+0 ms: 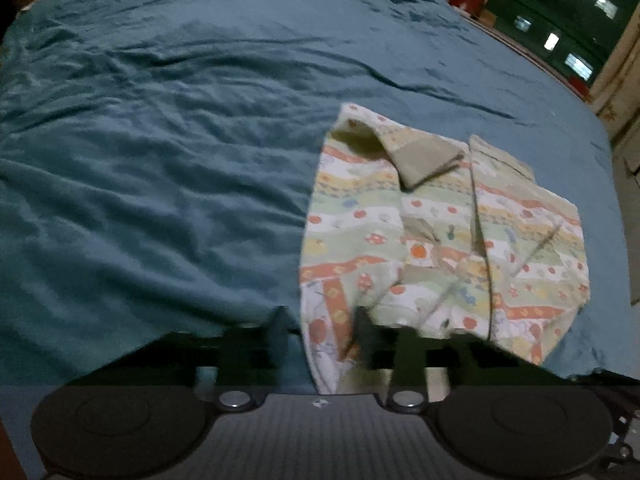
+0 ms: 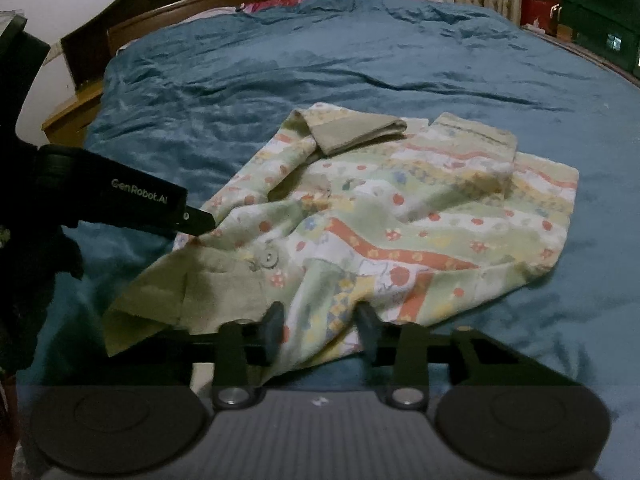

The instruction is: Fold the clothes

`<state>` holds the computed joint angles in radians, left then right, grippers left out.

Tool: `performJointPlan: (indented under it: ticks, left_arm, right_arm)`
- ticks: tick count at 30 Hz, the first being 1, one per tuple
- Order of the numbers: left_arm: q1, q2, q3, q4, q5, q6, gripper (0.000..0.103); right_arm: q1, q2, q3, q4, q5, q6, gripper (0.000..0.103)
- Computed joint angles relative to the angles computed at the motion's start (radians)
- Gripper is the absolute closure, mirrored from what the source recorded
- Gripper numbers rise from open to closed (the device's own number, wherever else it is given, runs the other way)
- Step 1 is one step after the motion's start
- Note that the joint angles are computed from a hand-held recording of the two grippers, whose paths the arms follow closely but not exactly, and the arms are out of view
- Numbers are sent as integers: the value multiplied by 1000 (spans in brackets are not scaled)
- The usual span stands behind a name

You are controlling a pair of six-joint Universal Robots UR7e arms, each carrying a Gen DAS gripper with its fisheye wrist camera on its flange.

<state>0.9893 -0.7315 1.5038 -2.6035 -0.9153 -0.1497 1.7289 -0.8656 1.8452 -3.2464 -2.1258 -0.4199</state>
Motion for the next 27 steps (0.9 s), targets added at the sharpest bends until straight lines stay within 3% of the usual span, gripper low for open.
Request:
performJointPlan:
  ticks: [2, 4, 18, 27]
  left_arm:
    - [-1, 1, 3, -9, -7, 15, 94]
    - [-6, -4, 16, -29, -2, 20, 97]
    - [-69, -116, 199, -132, 44, -27, 101]
    - [-121, -232, 391, -145, 33, -79, 101]
  right_arm:
    - [-5, -6, 4, 11, 9, 7, 87]
    - [-8, -15, 13, 6, 22, 7, 95]
    - [-7, -146, 131, -22, 87, -68, 98]
    - [-24, -306, 268, 102, 129, -97, 100]
